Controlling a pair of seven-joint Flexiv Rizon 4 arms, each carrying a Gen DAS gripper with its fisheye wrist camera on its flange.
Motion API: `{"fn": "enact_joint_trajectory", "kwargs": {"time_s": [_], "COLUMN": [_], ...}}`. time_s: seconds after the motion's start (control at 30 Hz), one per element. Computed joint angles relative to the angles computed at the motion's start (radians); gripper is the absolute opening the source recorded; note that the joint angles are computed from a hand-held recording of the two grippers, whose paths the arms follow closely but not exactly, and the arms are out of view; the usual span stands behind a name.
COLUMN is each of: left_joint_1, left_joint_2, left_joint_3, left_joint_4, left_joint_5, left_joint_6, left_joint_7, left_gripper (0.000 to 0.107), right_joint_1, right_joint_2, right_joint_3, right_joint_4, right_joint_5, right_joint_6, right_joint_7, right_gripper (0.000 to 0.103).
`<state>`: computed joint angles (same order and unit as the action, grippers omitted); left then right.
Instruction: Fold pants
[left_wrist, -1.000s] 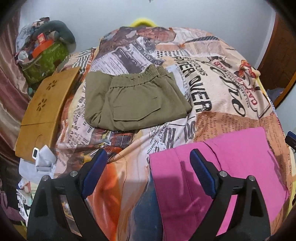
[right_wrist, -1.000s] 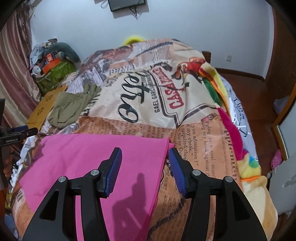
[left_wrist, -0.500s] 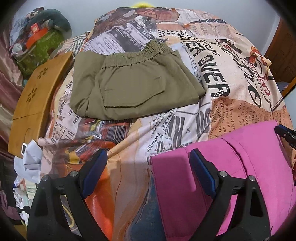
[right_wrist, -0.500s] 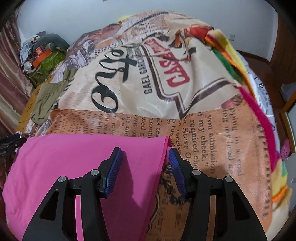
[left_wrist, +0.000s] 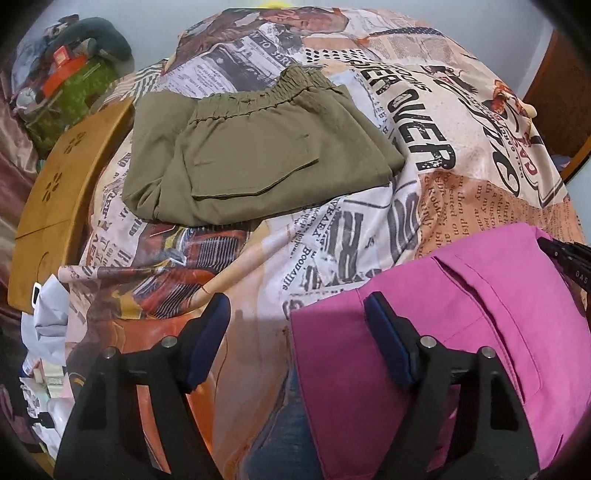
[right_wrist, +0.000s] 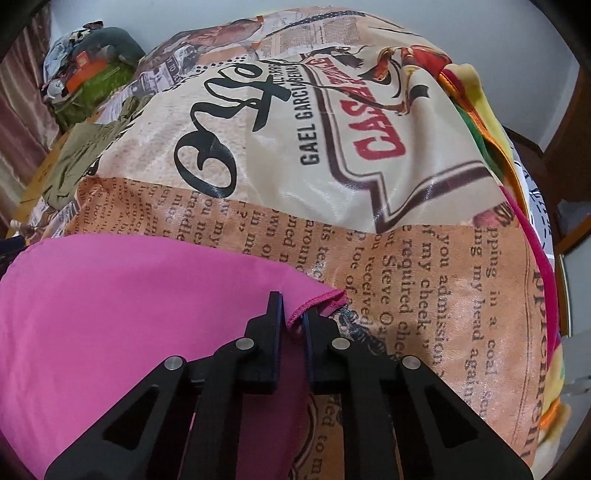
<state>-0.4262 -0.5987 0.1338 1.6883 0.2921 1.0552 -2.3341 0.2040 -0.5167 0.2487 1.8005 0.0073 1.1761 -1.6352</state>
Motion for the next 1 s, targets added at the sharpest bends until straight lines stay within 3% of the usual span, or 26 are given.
{"fn": "enact_joint_trajectory", "kwargs": {"time_s": [0.13, 0.2, 0.23, 0.37, 0.5, 0.77, 0.9, 1.0], "left_joint_1": [-0.014, -0.084, -0.085, 0.012, -0.005, -0.054, -0.064, -0.056], "left_joint_2": [0.0, -0.01, -0.009, 0.042, 0.085, 0.15, 0.169, 0.167], "left_joint_3": [0.016, 0.075, 0.071, -0.004, 0.012, -0.008, -0.035, -0.055], "left_joint_4": [-0.002, -0.073, -0.084, 0.015, 0.031, -0.025, -0.051, -0.06], "left_joint_5": [0.002, 0.098, 0.124, 0.054, 0.089, 0.233, 0.276, 0.271], "left_joint_6": [-0.01, -0.154, -0.187, -0.095, -0.102, -0.137, -0.121, -0.08], "left_joint_7": [-0.012, -0.081, -0.081, -0.054, -0.104, -0.145, -0.136, -0.122], "left_gripper": [0.077, 0.076, 0.076, 0.076, 0.076, 0.076, 0.083, 0.089], "right_joint_1": [0.025, 0.04, 0.052, 0.073, 0.046, -0.004, -0.008, 0.012], "right_joint_2": [0.006, 0.002, 0.005, 0.044, 0.088, 0.191, 0.233, 0.247], "right_joint_3": [-0.024, -0.039, -0.053, -0.085, -0.054, 0.056, 0.113, 0.12], "right_joint_4": [0.013, 0.012, 0.023, 0.064, 0.07, 0.069, 0.058, 0.048], "right_joint_5": [-0.031, -0.055, -0.073, -0.143, -0.124, 0.036, 0.159, 0.231], "right_joint_6": [0.004, 0.018, 0.035, 0.042, 0.045, 0.077, 0.056, 0.026], "right_joint_7": [0.022, 0.038, 0.051, 0.092, 0.088, -0.022, -0.111, -0.151], "right_gripper": [0.008, 0.009, 0.009, 0.009, 0.013, 0.04, 0.045, 0.057]}}
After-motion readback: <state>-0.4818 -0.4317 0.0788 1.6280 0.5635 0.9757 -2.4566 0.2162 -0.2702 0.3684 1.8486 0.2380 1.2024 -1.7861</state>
